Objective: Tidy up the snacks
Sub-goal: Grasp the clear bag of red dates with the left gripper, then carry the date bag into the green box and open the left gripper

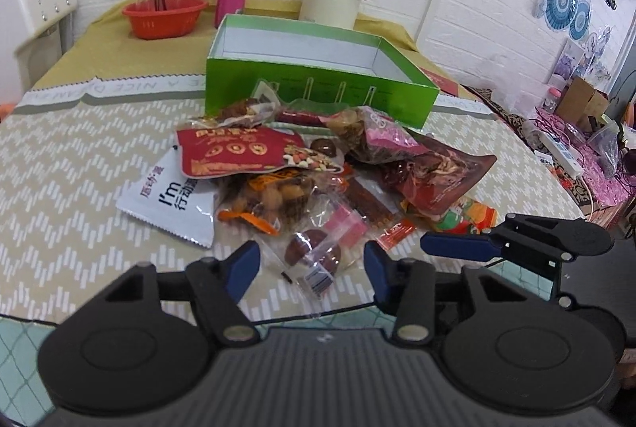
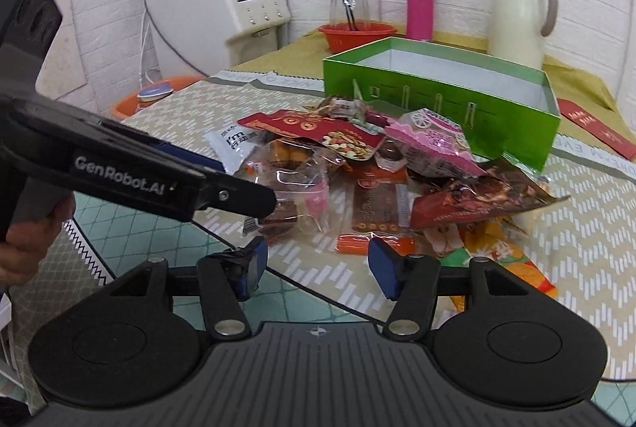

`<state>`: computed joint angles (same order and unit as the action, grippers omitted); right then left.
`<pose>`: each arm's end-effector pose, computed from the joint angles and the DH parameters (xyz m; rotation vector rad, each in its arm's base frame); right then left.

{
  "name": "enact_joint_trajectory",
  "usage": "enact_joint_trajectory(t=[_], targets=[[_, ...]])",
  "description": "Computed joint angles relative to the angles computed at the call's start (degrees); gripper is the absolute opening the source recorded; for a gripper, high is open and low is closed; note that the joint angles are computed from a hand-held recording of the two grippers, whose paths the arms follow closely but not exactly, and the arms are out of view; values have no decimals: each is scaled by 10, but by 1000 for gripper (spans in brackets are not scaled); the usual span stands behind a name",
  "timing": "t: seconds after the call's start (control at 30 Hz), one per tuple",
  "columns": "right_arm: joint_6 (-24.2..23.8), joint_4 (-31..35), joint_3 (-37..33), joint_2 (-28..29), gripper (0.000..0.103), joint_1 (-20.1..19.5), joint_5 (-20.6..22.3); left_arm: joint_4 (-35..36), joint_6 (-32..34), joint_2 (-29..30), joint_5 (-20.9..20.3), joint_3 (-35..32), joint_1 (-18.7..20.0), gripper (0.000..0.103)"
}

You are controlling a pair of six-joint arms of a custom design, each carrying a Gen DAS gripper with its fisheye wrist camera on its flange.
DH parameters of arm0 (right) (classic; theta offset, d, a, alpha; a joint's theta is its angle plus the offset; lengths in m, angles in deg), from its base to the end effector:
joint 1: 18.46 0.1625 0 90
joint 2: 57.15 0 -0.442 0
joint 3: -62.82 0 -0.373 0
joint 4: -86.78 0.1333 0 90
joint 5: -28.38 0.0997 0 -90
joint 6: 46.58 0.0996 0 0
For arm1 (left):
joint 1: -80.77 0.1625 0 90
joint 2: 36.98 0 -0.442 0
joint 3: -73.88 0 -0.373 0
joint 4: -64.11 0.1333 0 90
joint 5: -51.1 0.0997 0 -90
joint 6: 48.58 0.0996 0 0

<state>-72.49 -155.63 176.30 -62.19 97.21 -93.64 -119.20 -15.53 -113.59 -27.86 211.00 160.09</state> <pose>0.2686 -0.3731 -0.1441 0.8000 -2.2996 0.9750 0.0714 -0.4437 0.2396 0.9519 2.5822 -0.7427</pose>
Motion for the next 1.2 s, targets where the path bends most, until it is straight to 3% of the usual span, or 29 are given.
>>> enact_joint_trajectory(t=[0.07,0.2,0.27,0.33,0.4,0.5,0.8,1.0,1.2], targets=[[-18,14,-10,1,103,0,9,15,1,1,-4,-10,3,47],[-48,42,-35,7,103,-4,21,55,-13,14,-2,-32,9,47],[-60,48,-52,13,103,-7,18,63,-9,20,-3,-36,11,34],[-59,50,-56,16,99,-15,24,55,1,25,-9,-32,14,31],[-53,37,-50,18,93,-18,36,53,3,21,-14,-28,15,30],[-58,20,-47,24,89,-5,19,52,-5,9,-10,-15,9,27],[-83,-41,-21,-4,88,31,17,35,-1,-53,-40,12,-34,26],[-132,-31,-61,-43,88,17,40,16,3,-14,-52,-51,-61,26],[-106,40,-113,-73,88,-29,69,40,-15,74,-65,-161,-55,25]])
